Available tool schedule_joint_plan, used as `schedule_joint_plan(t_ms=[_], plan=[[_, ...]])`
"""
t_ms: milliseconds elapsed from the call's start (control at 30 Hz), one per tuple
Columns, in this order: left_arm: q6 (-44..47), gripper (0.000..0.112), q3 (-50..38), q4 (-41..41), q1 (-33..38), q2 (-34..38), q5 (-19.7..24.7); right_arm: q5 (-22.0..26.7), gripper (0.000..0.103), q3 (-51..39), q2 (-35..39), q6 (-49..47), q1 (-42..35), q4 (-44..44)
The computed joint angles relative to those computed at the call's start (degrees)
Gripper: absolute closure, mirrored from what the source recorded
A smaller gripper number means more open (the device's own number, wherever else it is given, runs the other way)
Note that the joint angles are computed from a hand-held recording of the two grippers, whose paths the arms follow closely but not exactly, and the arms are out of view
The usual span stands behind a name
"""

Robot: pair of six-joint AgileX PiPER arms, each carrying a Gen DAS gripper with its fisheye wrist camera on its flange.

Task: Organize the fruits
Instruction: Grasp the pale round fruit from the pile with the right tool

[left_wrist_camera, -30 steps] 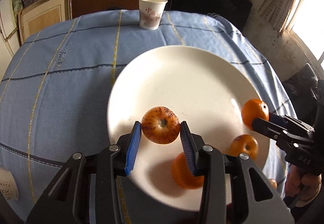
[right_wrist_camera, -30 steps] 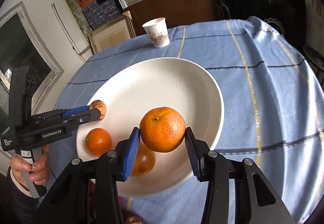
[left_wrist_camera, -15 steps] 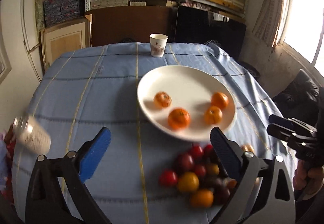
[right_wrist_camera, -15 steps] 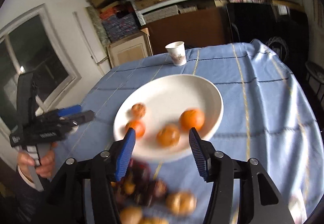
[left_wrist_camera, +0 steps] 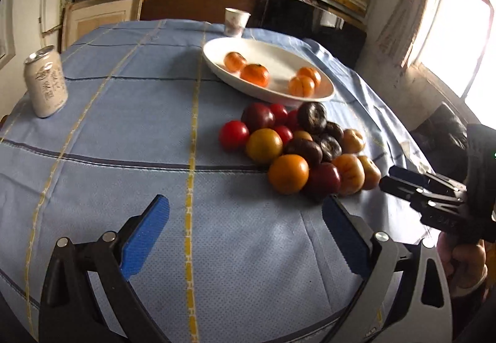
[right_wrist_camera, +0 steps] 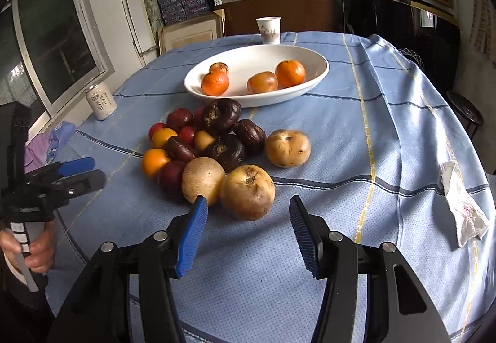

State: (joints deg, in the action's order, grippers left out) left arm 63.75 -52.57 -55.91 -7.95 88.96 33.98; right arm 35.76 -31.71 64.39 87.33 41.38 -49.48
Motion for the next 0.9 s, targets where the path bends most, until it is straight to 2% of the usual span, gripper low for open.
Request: schedule_joint_plan(t_ms=[100,200,533,800,900], plan=[[-2.80,0.015,-0.21,2.37,-0.49,0.83,-0.94,-1.70,0.047,-0.52,1.67,-1.70,-2.39,1.49],[-2.20,0.015,-0.45,1.40,0.16,1.24,-0.37,-3.14,0.047,-0.80,3.09,-1.98,-3.70,2.00],[-1.73,0.015,-2.76,-1.87,3.72,4.65,5.26,-4.92,0.047,-2.93,6.42,-6.08,-5.61,4.61],[-1.83,0.015,-2.04,-1.19,2.67,3.63,3.96,-6.83,0.047,-3.78,7.34,-8.69,-7.43,5.81],[-2.61,0.015,-2.54,-0.32,2.31,3.94,4.06,-8.96,0.047,-2.86,6.91,-9.90,-8.82,7.07]])
